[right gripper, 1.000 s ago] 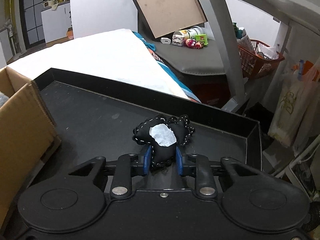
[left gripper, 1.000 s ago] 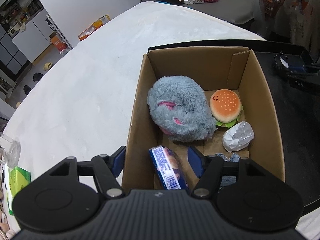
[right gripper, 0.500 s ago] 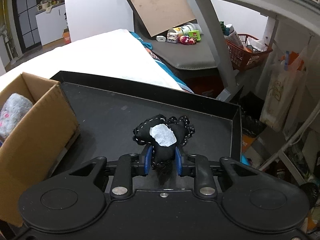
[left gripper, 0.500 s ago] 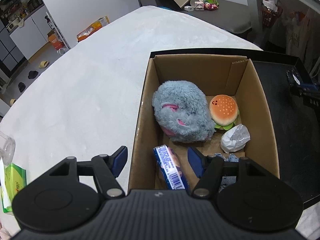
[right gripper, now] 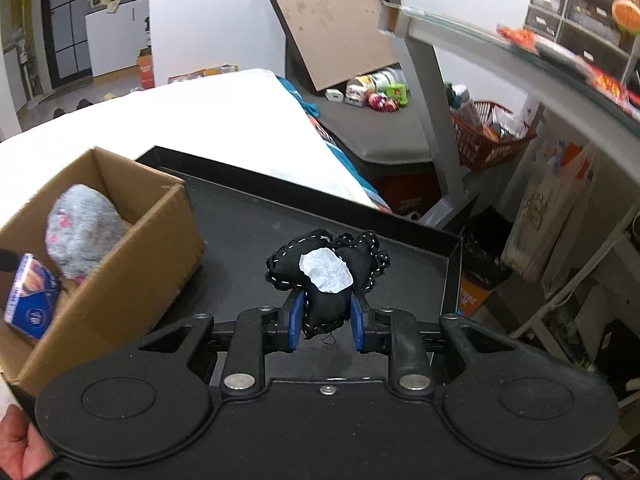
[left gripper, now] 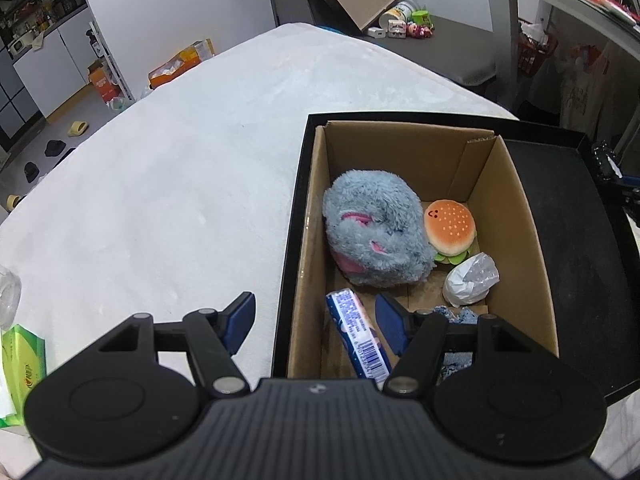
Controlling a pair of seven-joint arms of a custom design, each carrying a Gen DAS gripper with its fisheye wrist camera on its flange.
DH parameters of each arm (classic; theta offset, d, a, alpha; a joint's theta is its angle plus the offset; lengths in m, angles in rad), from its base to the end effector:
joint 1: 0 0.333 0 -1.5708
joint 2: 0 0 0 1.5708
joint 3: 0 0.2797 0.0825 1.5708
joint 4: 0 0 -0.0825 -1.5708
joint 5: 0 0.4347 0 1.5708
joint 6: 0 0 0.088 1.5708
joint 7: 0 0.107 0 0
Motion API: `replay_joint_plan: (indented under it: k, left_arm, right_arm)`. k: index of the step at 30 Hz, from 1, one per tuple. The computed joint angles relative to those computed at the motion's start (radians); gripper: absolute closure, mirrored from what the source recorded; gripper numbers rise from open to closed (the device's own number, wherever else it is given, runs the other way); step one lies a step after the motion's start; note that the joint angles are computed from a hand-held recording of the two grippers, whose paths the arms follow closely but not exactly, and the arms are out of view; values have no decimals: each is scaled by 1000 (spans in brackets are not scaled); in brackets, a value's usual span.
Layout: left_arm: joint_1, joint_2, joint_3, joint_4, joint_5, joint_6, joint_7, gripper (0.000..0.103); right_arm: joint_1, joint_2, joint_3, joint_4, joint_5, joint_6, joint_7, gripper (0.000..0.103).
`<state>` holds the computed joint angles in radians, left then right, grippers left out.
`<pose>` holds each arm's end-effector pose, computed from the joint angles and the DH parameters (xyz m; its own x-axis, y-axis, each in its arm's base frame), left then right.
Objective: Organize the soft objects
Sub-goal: 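Lift the black cat plush with the right tool over the box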
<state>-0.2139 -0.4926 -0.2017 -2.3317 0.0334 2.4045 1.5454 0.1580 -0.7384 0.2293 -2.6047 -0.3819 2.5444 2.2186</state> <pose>0.4685 -0.2142 0.5343 -0.3682 -0.9228 -0.1133 -0.7654 0.3701 -0.5265 0.4159 0.1759 0.5100 -0.0553 -0.9946 0.0874 -0.7125 -0.0220 -0.7013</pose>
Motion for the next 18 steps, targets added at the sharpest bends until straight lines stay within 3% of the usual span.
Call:
replay_joint_plan:
  k: [18]
  left_arm:
    - [-16, -28, 57, -38, -121, 41, 108, 39]
  right_arm:
    - [82, 87, 25, 167, 5, -59, -98, 78]
